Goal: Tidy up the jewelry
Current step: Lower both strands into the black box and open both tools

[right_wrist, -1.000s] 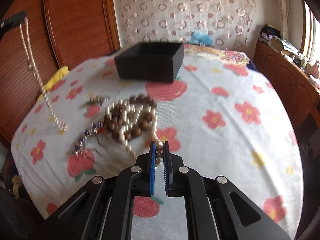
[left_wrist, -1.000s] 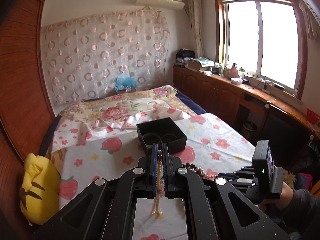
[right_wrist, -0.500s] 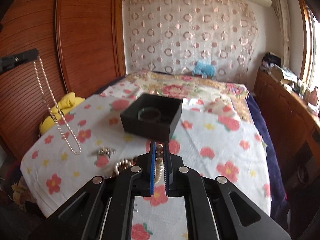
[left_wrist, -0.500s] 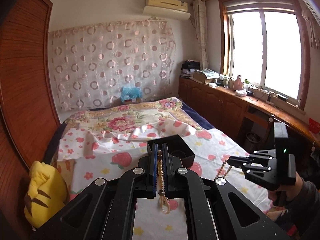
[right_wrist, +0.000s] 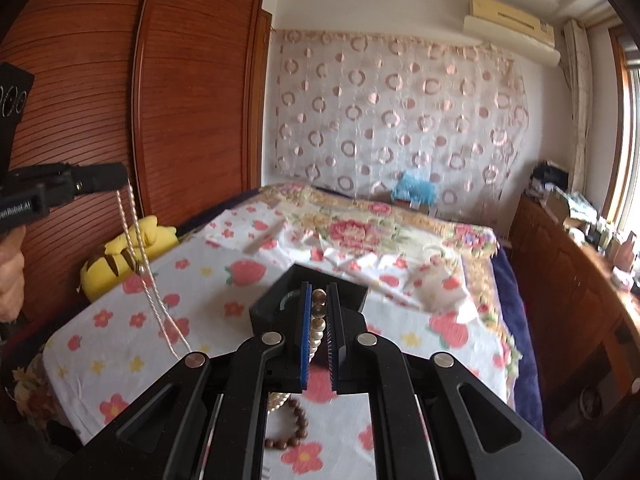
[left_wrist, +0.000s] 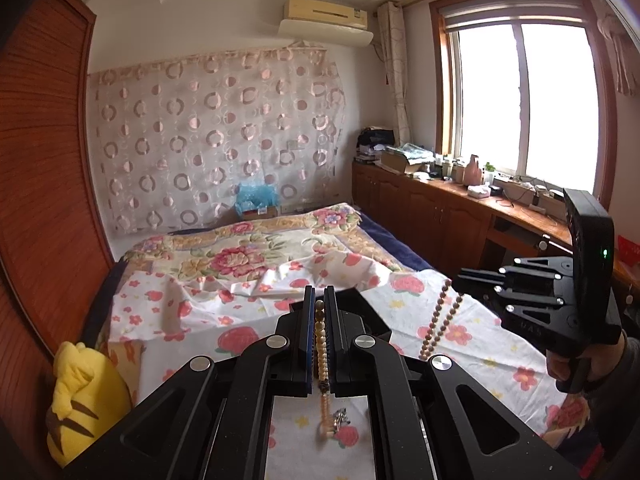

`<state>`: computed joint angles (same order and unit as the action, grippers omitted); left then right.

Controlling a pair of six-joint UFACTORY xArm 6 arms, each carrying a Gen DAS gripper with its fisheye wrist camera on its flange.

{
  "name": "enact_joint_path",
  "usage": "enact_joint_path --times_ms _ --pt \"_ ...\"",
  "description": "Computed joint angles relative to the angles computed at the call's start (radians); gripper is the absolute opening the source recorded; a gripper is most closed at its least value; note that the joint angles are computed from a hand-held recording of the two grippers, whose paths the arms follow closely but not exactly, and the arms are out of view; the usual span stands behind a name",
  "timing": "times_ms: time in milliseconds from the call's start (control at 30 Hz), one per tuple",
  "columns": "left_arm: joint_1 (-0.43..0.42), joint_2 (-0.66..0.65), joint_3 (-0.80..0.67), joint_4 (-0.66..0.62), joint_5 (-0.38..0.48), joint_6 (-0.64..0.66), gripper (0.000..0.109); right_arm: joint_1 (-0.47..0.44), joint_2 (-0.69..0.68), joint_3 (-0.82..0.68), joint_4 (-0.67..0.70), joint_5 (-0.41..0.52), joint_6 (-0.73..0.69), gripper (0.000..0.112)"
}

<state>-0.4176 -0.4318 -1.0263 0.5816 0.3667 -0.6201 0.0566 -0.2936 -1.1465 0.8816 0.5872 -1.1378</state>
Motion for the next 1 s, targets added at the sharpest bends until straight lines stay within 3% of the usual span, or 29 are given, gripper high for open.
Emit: enact_joint_path --times_ms 300,667,1000 --pt "0.009 0.112 -0.108 -0.034 -0.065 0.058 0.004 0.028 0.076 -0.122 -0.011 -0.035 -0.010 0.008" --pt "0.021 0.251 -0.279 -0.011 -0.058 0.065 0.004 0.034 0.236 -0.339 -0.034 -0.030 0.036 0.008" --pt "0.049 0.415 -0.422 -0.249 -0.072 0.256 0.004 0.024 0.401 -0.577 -0.046 0.049 0.049 0.008"
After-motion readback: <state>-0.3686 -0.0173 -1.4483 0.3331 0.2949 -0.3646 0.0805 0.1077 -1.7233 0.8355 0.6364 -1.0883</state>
